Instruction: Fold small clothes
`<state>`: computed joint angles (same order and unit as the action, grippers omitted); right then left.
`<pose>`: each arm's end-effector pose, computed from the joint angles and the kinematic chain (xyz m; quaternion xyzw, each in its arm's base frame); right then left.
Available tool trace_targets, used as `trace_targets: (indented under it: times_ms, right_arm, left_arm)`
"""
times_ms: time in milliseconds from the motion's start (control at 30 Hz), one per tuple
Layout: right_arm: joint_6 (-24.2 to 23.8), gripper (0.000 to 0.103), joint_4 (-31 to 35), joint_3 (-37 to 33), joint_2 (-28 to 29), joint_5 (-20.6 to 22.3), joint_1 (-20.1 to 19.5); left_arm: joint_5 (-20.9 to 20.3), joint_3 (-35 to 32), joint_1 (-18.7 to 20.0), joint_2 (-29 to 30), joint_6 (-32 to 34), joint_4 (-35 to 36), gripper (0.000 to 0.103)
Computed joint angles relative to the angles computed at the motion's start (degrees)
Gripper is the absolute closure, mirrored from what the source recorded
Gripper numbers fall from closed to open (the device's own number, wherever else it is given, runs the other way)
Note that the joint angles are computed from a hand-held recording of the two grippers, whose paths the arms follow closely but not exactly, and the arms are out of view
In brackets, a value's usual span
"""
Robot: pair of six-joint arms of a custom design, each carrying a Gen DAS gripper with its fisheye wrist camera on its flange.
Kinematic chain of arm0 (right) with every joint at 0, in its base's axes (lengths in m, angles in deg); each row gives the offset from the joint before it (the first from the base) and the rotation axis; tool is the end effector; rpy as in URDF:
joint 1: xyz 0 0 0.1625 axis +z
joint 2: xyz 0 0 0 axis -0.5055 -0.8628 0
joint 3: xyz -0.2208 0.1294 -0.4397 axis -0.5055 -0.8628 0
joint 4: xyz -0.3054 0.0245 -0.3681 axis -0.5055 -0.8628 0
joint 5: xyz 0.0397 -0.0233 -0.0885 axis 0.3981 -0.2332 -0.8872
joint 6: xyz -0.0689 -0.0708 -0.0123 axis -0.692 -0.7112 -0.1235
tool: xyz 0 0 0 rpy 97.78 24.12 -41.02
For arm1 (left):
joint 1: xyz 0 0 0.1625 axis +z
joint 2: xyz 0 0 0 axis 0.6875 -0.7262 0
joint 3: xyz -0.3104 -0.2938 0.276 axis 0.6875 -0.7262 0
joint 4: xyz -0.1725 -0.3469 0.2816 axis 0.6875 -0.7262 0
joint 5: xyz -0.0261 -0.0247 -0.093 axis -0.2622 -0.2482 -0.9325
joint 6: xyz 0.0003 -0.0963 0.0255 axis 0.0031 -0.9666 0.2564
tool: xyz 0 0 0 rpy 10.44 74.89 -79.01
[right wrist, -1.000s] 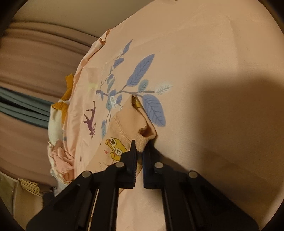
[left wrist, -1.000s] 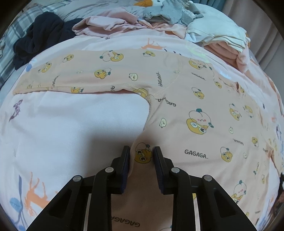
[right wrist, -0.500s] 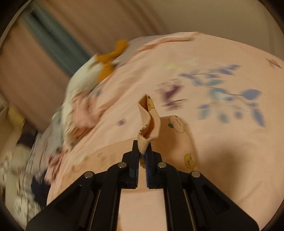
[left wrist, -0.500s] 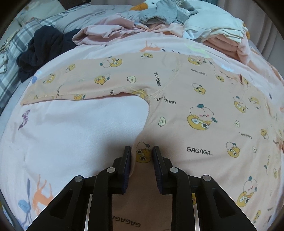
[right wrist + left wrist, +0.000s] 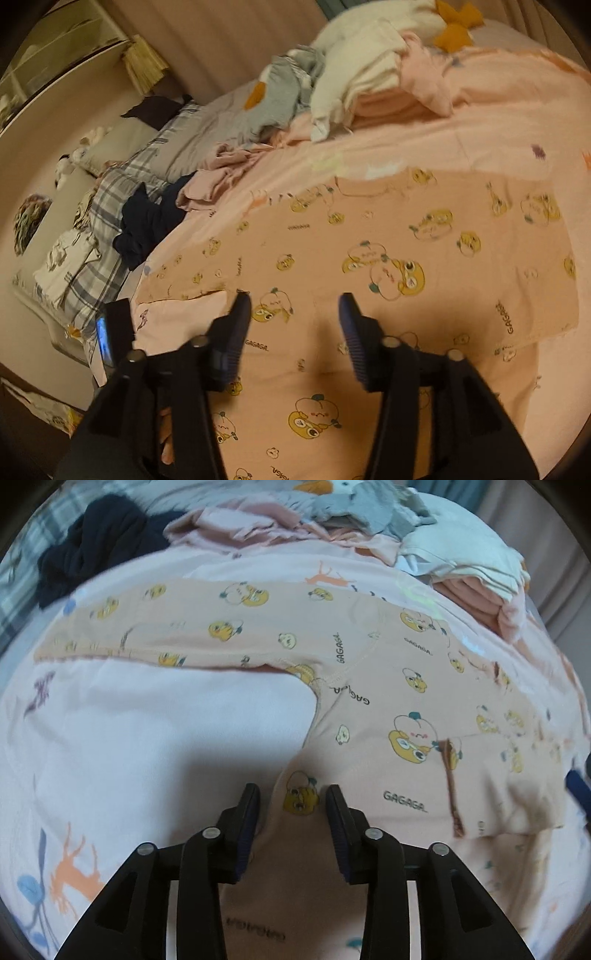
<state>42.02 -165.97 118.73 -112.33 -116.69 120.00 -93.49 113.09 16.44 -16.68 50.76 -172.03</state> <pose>0.1096 -0.6828 0.1641 0.0344 -0.9289 0.3489 0.1194 -0.1673 -0.6860 0.0946 0.0517 0.9315 -0.2039 0.2967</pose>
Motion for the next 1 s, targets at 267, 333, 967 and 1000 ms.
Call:
trace_targets:
  times_ms: [267, 333, 967, 1000]
  right_arm:
    - [7.8, 0.041, -7.5, 7.1, -5.9, -5.6, -0.5]
    - [9.3, 0.041, -7.9, 8.1, -7.4, -5.7, -1.1]
    - [9.5, 0.039, -10.9, 14.4, -13.1, -7.2, -4.8]
    - [8.7, 0.039, -10.5, 14.1, -13.0, -9.0, -4.5]
  left_arm:
    - [-22.8, 4.6, 1.0, -4.8, 3.7, -10.1, 0.049]
    - [-31.1, 4.4, 2.3, -4.3, 2.7, -11.6, 0.039]
    - [-26.9, -3.8, 0.0, 7.4, -3.1, -6.7, 0.075]
    - [-24.6, -4.1, -0.5, 7.6, -2.4, -6.5, 0.080]
